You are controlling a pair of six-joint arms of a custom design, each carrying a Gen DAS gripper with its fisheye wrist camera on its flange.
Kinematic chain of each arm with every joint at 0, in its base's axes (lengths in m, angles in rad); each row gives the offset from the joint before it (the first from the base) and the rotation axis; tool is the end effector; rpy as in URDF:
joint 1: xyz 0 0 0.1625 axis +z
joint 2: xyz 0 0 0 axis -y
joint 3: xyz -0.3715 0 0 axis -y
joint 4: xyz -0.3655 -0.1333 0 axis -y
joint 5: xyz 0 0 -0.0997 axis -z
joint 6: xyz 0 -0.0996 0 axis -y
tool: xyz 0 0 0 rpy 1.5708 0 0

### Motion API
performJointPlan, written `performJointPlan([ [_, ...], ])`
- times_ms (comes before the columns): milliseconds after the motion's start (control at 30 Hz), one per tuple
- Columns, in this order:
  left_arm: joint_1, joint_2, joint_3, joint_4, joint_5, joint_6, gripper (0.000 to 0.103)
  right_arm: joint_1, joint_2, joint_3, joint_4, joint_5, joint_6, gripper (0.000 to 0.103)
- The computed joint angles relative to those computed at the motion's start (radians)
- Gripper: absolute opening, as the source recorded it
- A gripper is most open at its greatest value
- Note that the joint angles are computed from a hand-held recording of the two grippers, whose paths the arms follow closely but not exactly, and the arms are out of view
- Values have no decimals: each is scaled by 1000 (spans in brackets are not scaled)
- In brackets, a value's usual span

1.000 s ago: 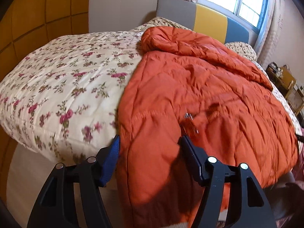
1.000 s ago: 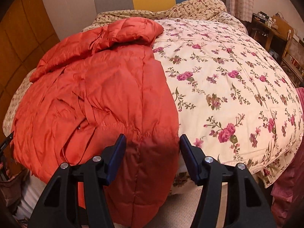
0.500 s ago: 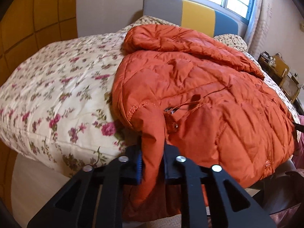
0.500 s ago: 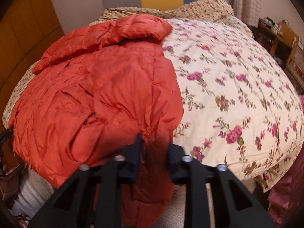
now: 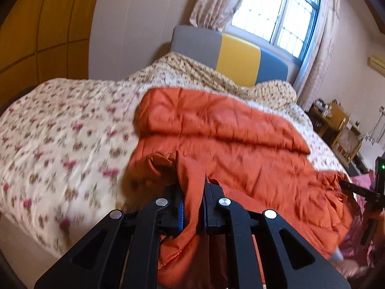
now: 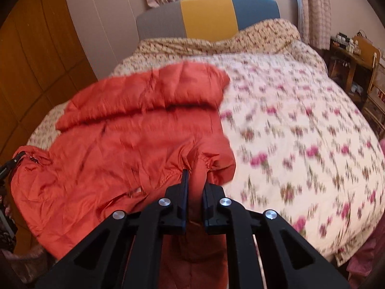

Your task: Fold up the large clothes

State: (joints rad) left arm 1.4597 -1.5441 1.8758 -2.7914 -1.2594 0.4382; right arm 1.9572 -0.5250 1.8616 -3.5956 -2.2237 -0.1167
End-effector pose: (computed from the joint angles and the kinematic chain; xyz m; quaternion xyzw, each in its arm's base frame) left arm 0.1083 -0.5071 0.4325 0.1777 0.8766 -0.3963 0.2073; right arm 0.2685 -0.4668 -0.0046 0.1172 -0.8905 0.3572 0.2562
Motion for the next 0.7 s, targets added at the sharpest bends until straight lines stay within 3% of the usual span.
performJointPlan([
  [200,6,134,-175,26,-24,-62,11,-7,13,-143,62,32,-34,8],
  [433,11,318,-405,104,10,-88,11,-50,72,-363,232,76,5,8],
  [700,30,508,-668,246,35,-147,11,-134,147,-582,440,156,139,13],
])
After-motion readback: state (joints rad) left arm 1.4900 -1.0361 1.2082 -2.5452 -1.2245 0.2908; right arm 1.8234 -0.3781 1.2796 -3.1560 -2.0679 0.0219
